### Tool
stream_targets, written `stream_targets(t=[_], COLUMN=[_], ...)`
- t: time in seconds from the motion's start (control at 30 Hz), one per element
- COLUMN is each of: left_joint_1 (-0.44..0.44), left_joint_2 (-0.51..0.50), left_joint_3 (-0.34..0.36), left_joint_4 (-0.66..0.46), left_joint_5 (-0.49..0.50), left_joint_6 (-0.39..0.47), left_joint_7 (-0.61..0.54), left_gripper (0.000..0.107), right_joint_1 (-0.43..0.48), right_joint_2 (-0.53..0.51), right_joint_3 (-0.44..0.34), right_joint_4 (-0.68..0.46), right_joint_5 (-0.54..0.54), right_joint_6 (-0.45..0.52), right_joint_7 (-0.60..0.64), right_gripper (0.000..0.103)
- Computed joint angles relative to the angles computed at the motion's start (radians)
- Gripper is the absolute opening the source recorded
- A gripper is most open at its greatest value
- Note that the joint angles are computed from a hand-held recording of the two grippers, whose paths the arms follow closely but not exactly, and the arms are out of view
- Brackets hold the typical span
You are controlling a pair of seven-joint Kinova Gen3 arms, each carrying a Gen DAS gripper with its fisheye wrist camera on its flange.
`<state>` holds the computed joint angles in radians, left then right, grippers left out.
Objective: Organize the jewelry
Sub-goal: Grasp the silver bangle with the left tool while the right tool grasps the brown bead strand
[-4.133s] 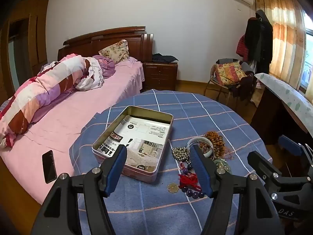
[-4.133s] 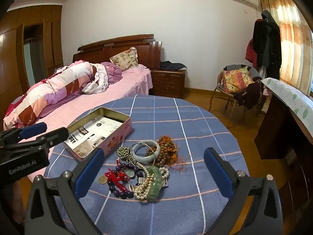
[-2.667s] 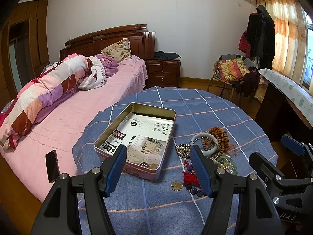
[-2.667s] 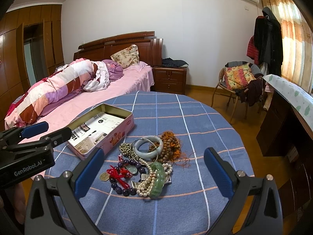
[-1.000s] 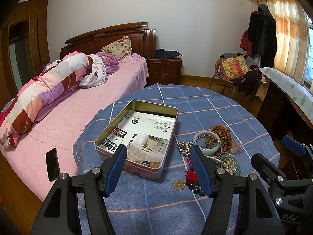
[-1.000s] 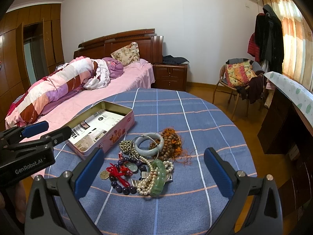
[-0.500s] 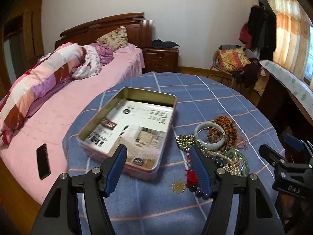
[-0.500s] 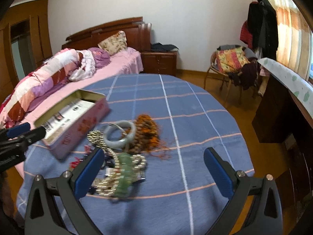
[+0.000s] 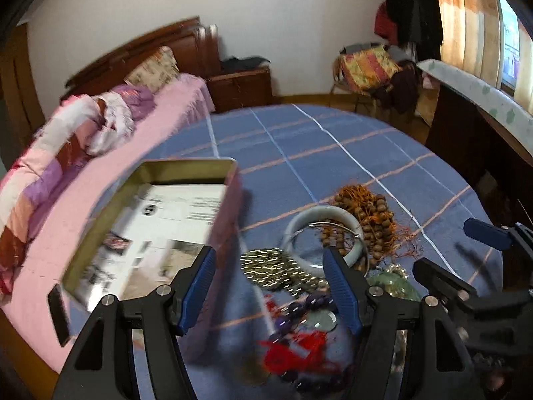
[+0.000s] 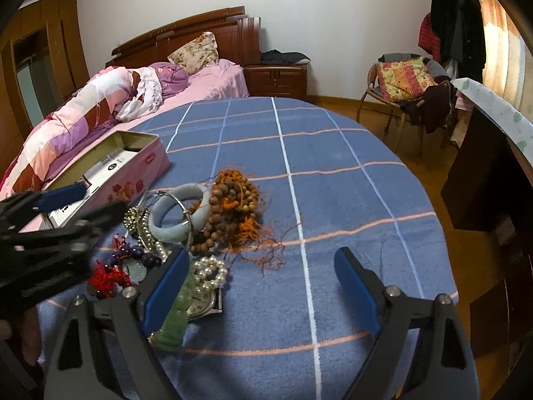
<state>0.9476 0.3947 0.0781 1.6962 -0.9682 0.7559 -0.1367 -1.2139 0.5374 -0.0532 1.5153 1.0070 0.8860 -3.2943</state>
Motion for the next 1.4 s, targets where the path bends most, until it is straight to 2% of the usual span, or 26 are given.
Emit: stream_targets(t=[0.17, 0.2, 0.23, 0.27, 0.33, 0.37, 0.5, 0.63, 0.67, 0.83, 1.03, 1.1, 1.13, 1.17, 1.23, 1.3, 1.4], left_joint_1=[-0.020, -0.023, -0.034, -0.043, -0.040, -0.023, 0.025, 0.044, 0.050, 0.046, -0.001, -0.018, -0.026, -0.031, -0.043, -0.048, -0.057], left_joint_2=[0.062, 0.073, 0.083, 0.088, 0.081, 0.076, 0.029, -0.010, -0.012, -0.050, -0.083, -0.092, -0.093, -0.095, -0.098, -0.103, -0.112], left_joint_3=[-0.003, -0.007, -0.007, -0.007, -0.023, -0.039, -0.074, -0.078, -0.076, -0.044, 0.008, 0.025, 0.033, 0.039, 0.048, 0.054, 0.061], left_joint_4=[-0.071, -0.083, -0.096, -0.102, -0.094, -0.087, -0.034, 0.001, 0.002, 0.027, 0.063, 0.077, 0.079, 0.084, 0.091, 0.101, 0.111], left_joint_5=[0.052, 0.065, 0.090, 0.114, 0.134, 0.124, 0.057, -0.021, -0.049, -0.140, -0.194, -0.203, -0.205, -0.208, -0.204, -0.207, -0.212], left_joint_6=[0.000, 0.000, -0.001, -0.010, -0.034, -0.037, -0.079, -0.103, -0.096, -0.062, -0.036, -0.036, -0.037, -0.037, -0.038, -0.043, -0.040], left_joint_7=[-0.105, -0.121, -0.146, -0.168, -0.186, -0.174, -0.088, 0.002, 0.026, 0.119, 0.188, 0.201, 0.204, 0.210, 0.215, 0.227, 0.237], left_gripper=[0.066, 0.058, 0.041, 0.034, 0.013, 0.008, 0.007, 0.006, 0.006, 0.005, 0.005, 0.005, 0.005, 0.005, 0.005, 0.005, 0.005], right_joint_1=[0.022, 0.029, 0.035, 0.040, 0.044, 0.047, 0.072, 0.116, 0.123, 0.154, 0.188, 0.225, 0.235, 0.237, 0.240, 0.213, 0.123], right_joint_2=[-0.007, -0.007, -0.010, -0.010, -0.013, -0.015, -0.019, -0.019, -0.016, 0.011, 0.038, 0.034, 0.025, 0.020, 0.010, -0.006, -0.027], right_joint_3=[0.005, 0.005, 0.005, 0.004, 0.005, 0.005, 0.006, 0.002, 0.003, 0.011, 0.017, 0.003, 0.003, 0.009, 0.018, 0.057, 0.149], right_joint_4=[0.012, 0.011, 0.014, 0.013, 0.015, 0.017, 0.013, -0.002, -0.009, -0.064, -0.103, -0.087, -0.070, -0.060, -0.043, -0.014, 0.009], right_joint_5=[0.009, 0.008, 0.005, 0.003, 0.002, 0.003, -0.006, -0.042, -0.056, -0.151, -0.284, -0.345, -0.366, -0.382, -0.418, -0.425, -0.376], right_joint_6=[-0.013, -0.019, -0.025, -0.030, -0.034, -0.040, -0.085, -0.148, -0.160, -0.204, -0.251, -0.309, -0.342, -0.362, -0.394, -0.434, -0.446], right_joint_7=[-0.008, -0.006, -0.008, -0.003, 0.003, 0.005, 0.028, 0.096, 0.116, 0.245, 0.379, 0.426, 0.441, 0.453, 0.478, 0.477, 0.429], right_gripper=[0.091, 0.091, 0.091, 0.091, 0.091, 0.091, 0.089, 0.072, 0.070, 0.070, 0.070, 0.064, 0.059, 0.045, 0.024, 0.023, 0.023])
